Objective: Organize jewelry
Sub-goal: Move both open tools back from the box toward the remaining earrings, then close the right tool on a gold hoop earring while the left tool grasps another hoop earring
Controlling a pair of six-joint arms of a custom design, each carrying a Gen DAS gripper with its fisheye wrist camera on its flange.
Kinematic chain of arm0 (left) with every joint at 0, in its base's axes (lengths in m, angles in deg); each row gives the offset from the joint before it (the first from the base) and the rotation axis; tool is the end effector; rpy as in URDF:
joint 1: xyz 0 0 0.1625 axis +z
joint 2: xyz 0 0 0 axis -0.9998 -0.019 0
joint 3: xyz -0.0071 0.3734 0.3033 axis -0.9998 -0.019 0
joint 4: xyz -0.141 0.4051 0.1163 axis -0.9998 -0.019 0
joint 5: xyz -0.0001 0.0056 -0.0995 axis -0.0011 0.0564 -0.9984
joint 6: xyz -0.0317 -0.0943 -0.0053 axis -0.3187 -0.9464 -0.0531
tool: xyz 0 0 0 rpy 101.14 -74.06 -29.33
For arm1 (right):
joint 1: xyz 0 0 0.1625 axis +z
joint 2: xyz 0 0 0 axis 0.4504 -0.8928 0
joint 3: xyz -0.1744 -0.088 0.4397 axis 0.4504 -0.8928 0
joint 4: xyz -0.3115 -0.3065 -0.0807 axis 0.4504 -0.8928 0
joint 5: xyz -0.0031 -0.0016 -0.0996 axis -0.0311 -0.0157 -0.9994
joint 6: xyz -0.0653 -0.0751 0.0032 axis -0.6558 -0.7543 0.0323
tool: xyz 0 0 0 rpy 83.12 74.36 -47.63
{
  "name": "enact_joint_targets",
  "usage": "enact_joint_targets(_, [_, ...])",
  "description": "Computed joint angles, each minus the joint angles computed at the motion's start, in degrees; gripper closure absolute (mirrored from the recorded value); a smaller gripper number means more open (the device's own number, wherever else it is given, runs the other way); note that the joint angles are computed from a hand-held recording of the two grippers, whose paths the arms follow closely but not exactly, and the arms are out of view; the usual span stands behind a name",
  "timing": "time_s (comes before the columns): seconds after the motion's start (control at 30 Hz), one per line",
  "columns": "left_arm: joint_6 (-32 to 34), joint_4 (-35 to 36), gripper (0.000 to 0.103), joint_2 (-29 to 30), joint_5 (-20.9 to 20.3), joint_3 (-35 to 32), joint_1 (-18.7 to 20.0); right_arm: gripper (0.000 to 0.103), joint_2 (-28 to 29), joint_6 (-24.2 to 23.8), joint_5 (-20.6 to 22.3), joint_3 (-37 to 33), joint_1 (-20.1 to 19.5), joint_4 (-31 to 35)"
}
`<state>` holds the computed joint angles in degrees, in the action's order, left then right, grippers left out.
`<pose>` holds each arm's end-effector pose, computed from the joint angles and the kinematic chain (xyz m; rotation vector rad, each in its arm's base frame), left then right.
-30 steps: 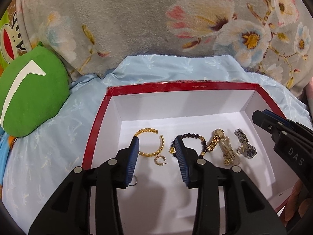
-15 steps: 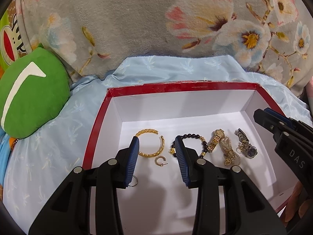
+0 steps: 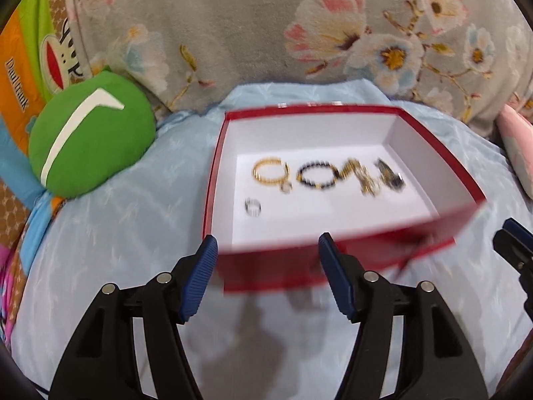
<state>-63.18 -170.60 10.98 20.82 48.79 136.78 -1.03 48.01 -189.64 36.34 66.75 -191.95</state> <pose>-0.4248 -0.7647 0.0668 0.9540 2.2808 -0.7419 0.1173 -0.5893 0.3613 0.1327 -2.1156 1.2795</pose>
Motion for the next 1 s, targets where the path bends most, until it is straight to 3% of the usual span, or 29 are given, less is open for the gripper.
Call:
enact_joint_targets(0.23, [-6.41, 0.18, 0.042, -9.60, -0.90, 16.53, -0.63, 0.069, -4.96, 6.59, -3.71, 15.02, 0.27, -1.80])
enact_joint_targets(0.43, [-9.37, -0.89, 0.042, -14.31, -2.14, 24.91, -1.92, 0.069, -3.21, 11.08, -4.13, 18.28, -0.56, -1.39])
enact_joint_targets(0.67, [-7.81, -3.33, 0.042, -16.17, -2.93, 28.58, -3.67, 0.070, -0.29, 11.62, -6.50, 17.75, -0.39, -1.89])
enact_joint_targets(0.9, [-7.27, -3.35, 0.042, -16.13, -3.74, 28.43, -4.08, 0.090, 1.04, 10.10, -9.06, 16.85, -0.18, -3.13])
enact_joint_targets(1.0, [-7.24, -2.93, 0.042, -15.70, -3.87, 27.81, -4.15, 0.091, 0.71, 10.34, -8.40, 17.03, -0.49, -3.09])
